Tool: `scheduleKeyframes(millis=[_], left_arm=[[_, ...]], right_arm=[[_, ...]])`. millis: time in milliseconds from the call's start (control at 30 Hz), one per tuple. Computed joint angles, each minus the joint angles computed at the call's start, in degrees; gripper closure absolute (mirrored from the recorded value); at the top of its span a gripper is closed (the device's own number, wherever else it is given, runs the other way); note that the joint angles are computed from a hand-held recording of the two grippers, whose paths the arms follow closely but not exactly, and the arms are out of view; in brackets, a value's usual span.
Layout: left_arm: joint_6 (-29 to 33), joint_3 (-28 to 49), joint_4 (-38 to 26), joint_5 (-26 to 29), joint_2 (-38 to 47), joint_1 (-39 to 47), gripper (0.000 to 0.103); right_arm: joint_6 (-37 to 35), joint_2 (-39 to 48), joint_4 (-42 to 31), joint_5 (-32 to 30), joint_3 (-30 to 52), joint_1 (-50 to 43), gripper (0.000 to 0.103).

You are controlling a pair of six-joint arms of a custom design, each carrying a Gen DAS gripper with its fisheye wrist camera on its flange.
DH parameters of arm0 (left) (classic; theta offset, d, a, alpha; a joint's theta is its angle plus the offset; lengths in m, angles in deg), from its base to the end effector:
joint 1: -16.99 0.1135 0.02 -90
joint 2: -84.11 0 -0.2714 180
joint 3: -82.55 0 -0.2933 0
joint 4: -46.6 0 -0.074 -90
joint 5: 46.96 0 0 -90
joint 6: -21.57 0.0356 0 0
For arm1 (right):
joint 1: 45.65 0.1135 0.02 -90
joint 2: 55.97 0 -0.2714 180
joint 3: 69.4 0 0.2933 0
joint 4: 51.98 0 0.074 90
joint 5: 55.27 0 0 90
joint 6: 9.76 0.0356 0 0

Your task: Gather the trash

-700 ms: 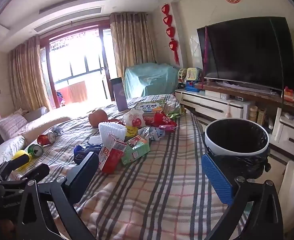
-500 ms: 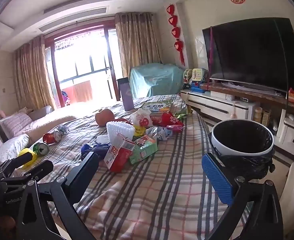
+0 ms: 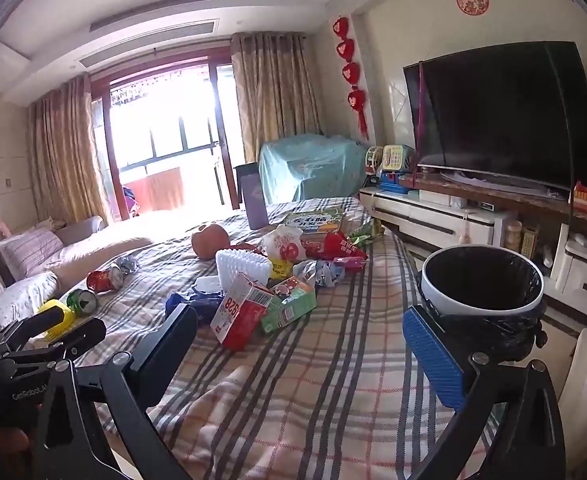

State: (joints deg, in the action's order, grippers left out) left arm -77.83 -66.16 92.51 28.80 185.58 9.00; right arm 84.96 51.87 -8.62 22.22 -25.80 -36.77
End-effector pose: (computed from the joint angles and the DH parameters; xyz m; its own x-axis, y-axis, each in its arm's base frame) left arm 0.2709 -0.0292 0.0590 -0.3873 -0.1055 -0.9159 -0.1526 0.9871 -0.0491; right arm 0.3271 0.0589 0.0689 -0.3798 0.0220 -0.9248 -0.3205 0.9347 0.1538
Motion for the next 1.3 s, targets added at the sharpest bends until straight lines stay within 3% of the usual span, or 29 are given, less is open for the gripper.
scheduleKeyframes(millis=[1300], left_arm=[[-0.71, 1.22, -0.44, 0.95, 1.35, 0.69, 0.000]], right_arm=[[0.77, 0.69, 1.59, -0.59, -0.33, 0.06, 0.000]])
